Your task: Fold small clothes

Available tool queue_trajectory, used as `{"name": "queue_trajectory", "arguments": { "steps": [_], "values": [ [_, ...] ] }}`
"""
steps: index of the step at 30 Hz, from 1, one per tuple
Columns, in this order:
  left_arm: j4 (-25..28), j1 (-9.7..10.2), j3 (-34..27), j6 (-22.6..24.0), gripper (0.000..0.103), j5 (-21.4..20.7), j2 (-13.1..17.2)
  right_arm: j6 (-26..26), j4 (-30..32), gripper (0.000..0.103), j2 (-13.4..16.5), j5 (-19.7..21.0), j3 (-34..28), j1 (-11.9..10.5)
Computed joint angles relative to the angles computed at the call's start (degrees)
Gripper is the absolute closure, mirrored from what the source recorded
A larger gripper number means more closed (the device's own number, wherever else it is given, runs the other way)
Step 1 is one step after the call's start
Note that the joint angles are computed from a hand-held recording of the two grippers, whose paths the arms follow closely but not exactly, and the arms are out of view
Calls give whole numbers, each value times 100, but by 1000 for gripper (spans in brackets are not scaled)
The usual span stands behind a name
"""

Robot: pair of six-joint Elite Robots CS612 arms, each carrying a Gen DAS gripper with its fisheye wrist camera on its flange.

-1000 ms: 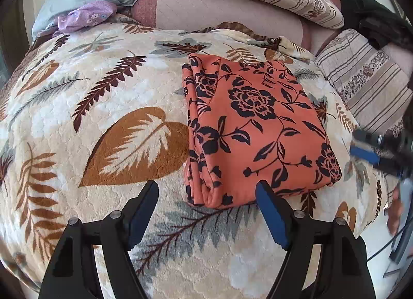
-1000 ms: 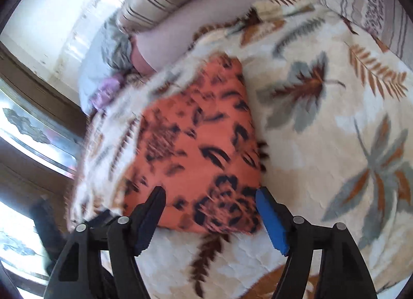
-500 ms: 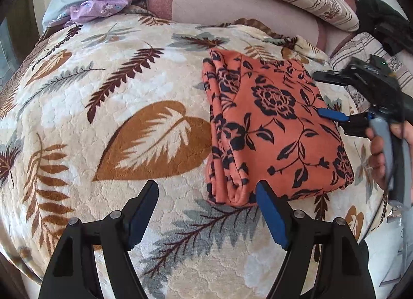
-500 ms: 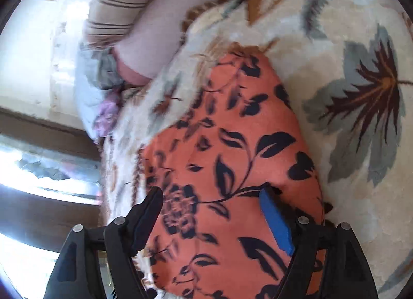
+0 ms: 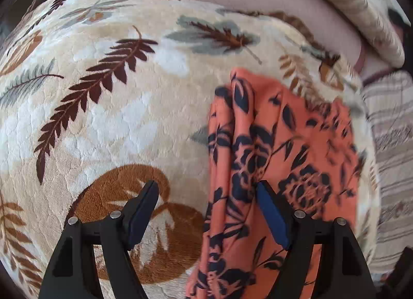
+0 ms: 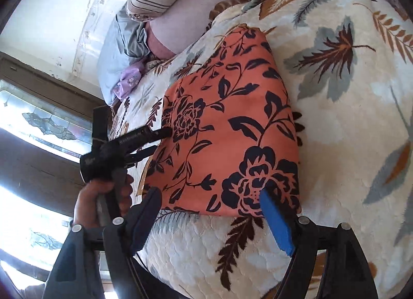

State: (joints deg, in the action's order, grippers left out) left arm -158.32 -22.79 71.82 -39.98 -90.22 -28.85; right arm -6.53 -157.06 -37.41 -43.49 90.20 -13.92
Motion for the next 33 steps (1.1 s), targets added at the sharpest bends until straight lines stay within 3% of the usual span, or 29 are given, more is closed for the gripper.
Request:
{"name": "queue_trajectory", "arguments": {
  "steps": [3,5,6,8,10,12,14,16,19,22,25,27,33],
  "values": [
    [-391,-50,-39,295,24,420,-13,72,-222,22,7,176,15,-74],
    [34,-28,-366,359,24,541,130,243,-296,21,98,280,-96,-93],
    [568,-13,-634,351,24,651,248,354,-294,20,166,304,-177,-97],
    [976,42,-863,239,21,456,389,602,-142,19,318,176,-380,-78],
    [567,3,-543,126,22,573,219,963,22,19,400,91,-492,-90],
    [127,-90,-107,340,22,763,-30,1093,-278,19,358,271,-373,-144],
    [-422,-233,420,384,22,1183,-298,1053,-628,19,227,127,-181,-140],
    [-920,-402,891,462,21,1680,-539,911,-1171,18,39,-221,118,-95],
    [-1589,-649,1500,586,10,2379,-836,575,-2078,9,-240,-1150,628,59],
    [-1895,-860,1973,773,7,2858,-1094,93,-2428,8,-428,-1758,1020,218],
    [-1906,-943,2278,857,7,2716,-1319,-145,-2274,7,-548,-2124,1273,299],
    [-1896,-1031,2475,719,7,2864,-1453,-330,-2240,7,-634,-2286,1424,353],
    [-2018,-1181,2872,459,7,3097,-1728,-458,-3301,0,-874,-3017,1806,494]
  ]
}}
